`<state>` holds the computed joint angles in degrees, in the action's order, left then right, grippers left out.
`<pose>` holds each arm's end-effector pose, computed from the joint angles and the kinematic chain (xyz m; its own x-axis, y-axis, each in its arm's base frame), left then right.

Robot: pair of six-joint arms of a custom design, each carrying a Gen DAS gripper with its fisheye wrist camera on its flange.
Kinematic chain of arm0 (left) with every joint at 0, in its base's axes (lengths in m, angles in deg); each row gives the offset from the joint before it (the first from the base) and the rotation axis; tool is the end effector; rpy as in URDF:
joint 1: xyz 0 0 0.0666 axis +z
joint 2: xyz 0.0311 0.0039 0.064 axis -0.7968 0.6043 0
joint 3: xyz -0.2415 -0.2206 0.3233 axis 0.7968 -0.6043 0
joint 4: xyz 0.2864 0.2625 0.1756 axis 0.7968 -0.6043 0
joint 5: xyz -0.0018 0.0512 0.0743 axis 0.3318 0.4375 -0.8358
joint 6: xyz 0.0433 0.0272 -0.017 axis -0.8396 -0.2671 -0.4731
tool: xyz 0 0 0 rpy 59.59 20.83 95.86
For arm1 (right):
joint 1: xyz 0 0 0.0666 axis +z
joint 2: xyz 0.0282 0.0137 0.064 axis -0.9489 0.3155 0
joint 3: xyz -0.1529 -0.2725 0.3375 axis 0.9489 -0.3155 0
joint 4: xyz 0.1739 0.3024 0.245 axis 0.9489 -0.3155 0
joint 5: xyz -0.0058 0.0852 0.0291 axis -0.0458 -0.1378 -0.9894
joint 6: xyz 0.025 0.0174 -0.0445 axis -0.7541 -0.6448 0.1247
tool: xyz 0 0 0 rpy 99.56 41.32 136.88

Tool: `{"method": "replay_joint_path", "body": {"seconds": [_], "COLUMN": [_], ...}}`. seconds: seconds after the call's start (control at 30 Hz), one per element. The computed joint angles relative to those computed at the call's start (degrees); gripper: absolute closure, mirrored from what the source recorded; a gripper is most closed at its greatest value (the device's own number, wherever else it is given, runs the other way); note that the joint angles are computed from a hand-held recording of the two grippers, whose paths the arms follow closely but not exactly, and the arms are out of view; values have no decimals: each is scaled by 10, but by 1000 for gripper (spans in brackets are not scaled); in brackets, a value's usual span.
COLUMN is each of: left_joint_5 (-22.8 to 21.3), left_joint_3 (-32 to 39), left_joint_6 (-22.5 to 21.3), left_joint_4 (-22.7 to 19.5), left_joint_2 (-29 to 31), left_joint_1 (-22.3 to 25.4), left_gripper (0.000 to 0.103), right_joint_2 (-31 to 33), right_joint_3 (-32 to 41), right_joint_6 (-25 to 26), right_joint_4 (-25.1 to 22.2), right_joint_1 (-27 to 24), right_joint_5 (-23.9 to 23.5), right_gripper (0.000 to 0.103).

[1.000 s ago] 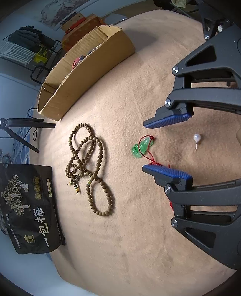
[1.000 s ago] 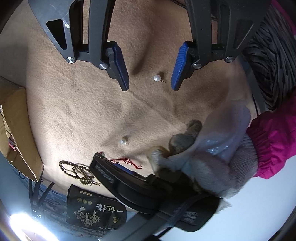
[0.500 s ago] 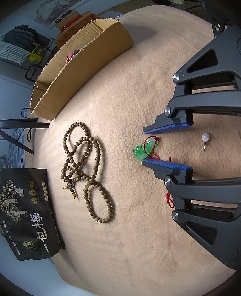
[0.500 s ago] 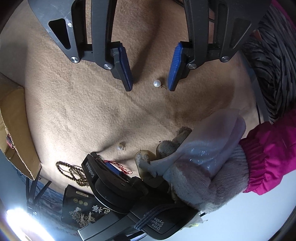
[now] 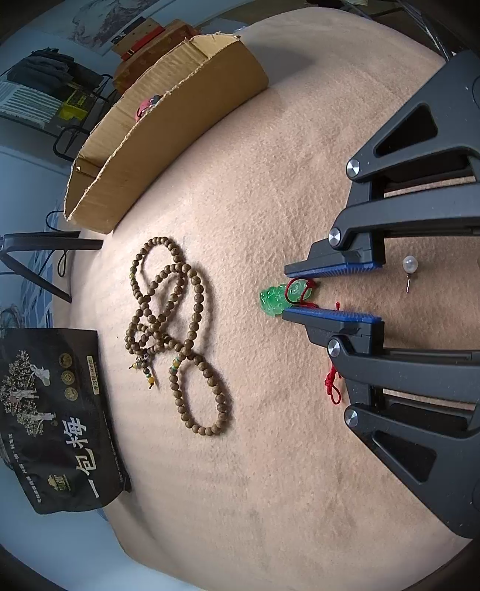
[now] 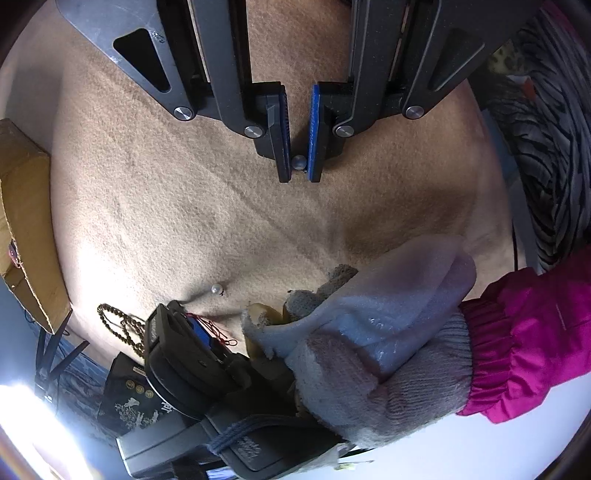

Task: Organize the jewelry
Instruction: 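Close the left tool on the jade pendant while the right tool grasps the pearl earring, then carry the jade pendant with the left tool while the right tool carries the earring to the box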

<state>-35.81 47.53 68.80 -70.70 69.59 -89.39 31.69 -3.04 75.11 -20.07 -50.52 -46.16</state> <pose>0.5545 -0.4079 0.4697 -0.8450 0.1817 -0.5029 0.2700 0.9568 -0.1081 0.3769 0.1549 0.4888 -0.5932 -0.6248 -0.5077 -0.7425 0.6683 0.0451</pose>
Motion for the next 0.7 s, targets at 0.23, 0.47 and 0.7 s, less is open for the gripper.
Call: {"method": "replay_joint_path", "body": {"seconds": [0.23, 0.47, 0.7], "left_joint_5": [-6, -9, -5], "left_joint_3": [-5, -7, 6], "left_joint_6": [10, 18, 27], "left_joint_4": [7, 18, 38], "left_joint_2": [-12, -24, -38], "left_joint_1": [4, 4, 5], "left_gripper": [93, 93, 93], "right_joint_2": [5, 8, 6], "right_joint_3": [11, 20, 36], "right_joint_6": [-7, -7, -20], "right_joint_4": [2, 12, 21], "right_joint_1": [-10, -14, -31], "right_joint_5": [-8, -8, -15], "right_gripper": [96, 96, 96]}}
